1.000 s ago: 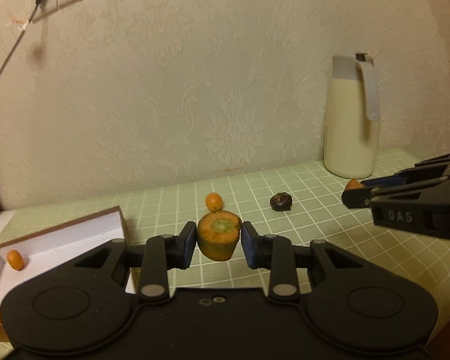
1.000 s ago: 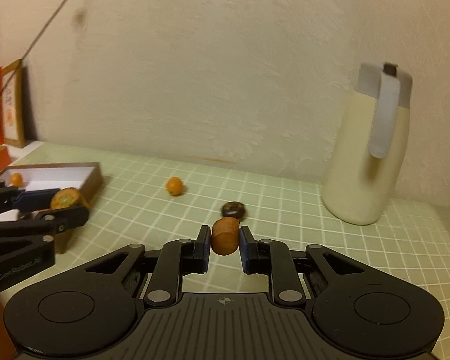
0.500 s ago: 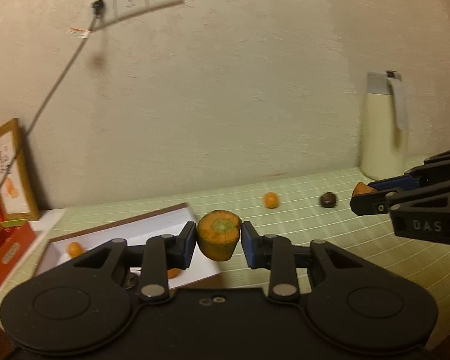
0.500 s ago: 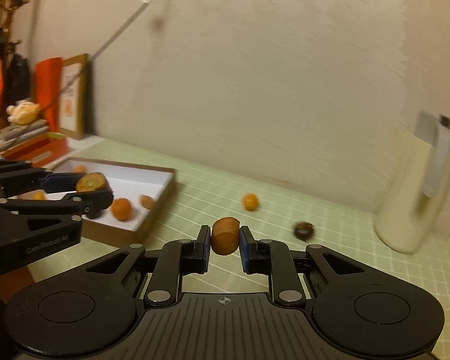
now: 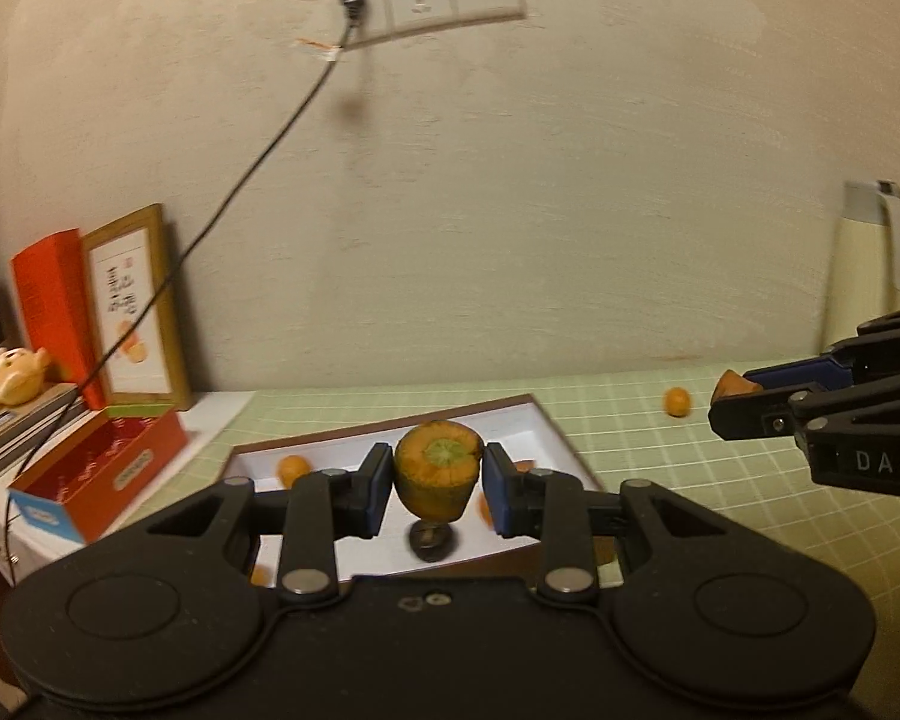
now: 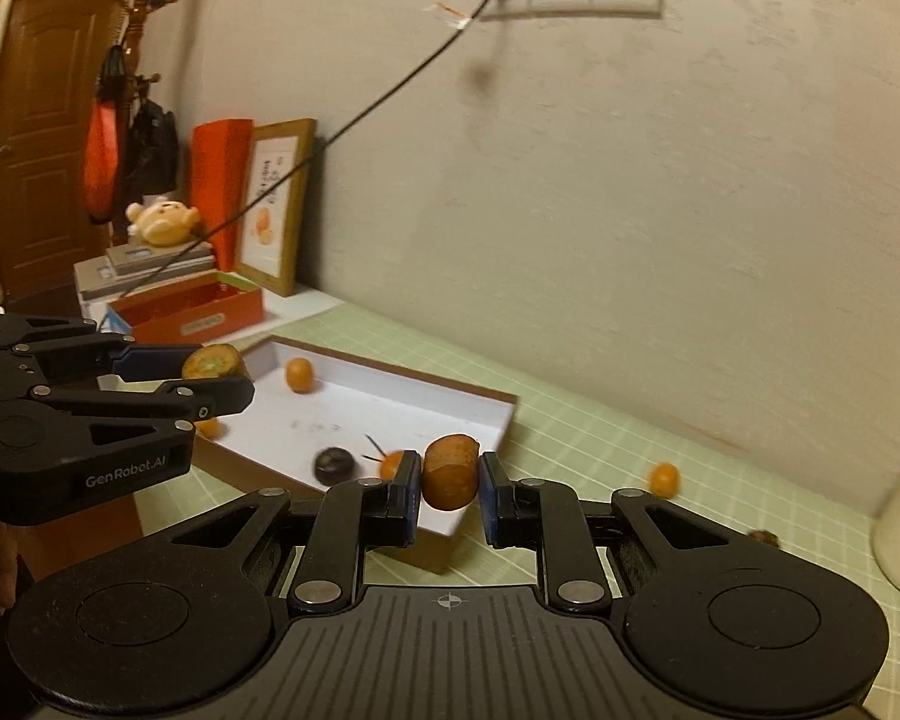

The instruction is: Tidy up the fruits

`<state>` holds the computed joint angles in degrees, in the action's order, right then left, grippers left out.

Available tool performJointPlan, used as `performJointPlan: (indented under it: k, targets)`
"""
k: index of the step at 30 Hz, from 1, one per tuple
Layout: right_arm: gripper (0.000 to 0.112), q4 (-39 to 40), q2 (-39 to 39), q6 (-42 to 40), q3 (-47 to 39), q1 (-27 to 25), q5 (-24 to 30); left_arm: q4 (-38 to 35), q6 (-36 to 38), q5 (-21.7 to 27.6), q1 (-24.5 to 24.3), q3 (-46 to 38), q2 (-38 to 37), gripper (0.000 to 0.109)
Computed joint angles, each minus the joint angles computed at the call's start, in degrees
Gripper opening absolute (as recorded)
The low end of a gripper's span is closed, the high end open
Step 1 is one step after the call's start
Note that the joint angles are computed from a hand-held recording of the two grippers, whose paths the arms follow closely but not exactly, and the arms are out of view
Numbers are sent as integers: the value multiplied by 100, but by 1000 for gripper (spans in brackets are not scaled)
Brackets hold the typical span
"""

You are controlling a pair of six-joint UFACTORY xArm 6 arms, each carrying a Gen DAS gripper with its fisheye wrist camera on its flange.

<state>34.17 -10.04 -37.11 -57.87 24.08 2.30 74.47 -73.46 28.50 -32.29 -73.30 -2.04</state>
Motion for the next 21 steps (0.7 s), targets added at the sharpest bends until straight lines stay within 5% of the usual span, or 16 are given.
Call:
performJointPlan:
  k: [21]
  targets:
    - [20, 1893, 1184, -1731, -1570, 608, -158, 452, -866, 308, 603, 61, -174, 23]
